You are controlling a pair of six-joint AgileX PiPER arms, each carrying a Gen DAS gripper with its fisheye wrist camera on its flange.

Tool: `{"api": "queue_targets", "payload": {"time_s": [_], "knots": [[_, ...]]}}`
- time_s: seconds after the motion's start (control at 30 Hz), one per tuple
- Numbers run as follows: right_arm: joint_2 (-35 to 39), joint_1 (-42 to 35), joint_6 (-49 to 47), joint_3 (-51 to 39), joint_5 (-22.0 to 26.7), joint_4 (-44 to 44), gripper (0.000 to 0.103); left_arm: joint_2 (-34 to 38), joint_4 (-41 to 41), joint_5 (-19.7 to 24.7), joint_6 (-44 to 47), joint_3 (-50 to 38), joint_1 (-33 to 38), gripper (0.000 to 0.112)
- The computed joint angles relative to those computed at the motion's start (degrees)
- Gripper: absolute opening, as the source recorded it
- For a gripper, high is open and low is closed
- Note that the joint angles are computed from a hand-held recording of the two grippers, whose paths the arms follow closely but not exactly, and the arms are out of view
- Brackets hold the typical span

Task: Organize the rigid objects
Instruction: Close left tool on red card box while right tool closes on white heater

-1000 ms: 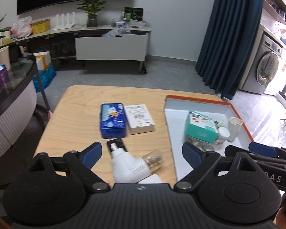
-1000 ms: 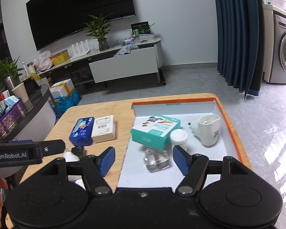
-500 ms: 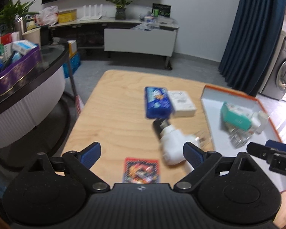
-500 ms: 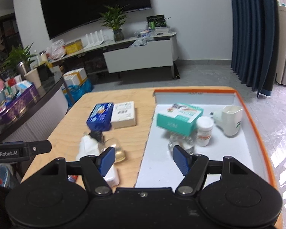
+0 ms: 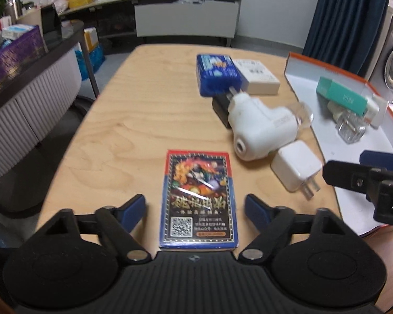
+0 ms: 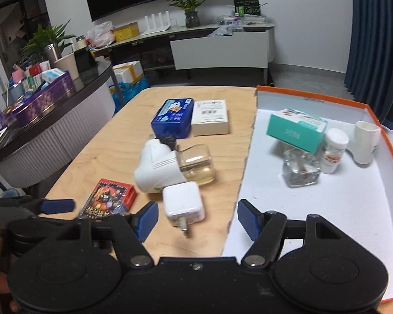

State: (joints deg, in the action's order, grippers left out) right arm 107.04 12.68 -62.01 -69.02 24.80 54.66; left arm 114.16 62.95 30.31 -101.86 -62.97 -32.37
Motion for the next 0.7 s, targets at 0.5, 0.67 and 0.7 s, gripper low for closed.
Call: {"api": "queue_targets", "payload": {"time_s": [0.5,0.67,0.7], "knots": [[5.9,3.8,7.0,-7.9,1.8,-7.6,0.083,-4.0,11.0,-0.1,-11.0,5.8,1.3,0.06],[5.8,4.8,5.4,-10.3,1.5,-6.1,0.083,-6.6,12.9,0.6,-13.3,8.5,2.1,0.06],[6.2,5.1,4.4,-11.6,2.5,-6.8,0.083,-7.0,13.2,0.5,-13.6,9.0,2.3,0.06]]}}
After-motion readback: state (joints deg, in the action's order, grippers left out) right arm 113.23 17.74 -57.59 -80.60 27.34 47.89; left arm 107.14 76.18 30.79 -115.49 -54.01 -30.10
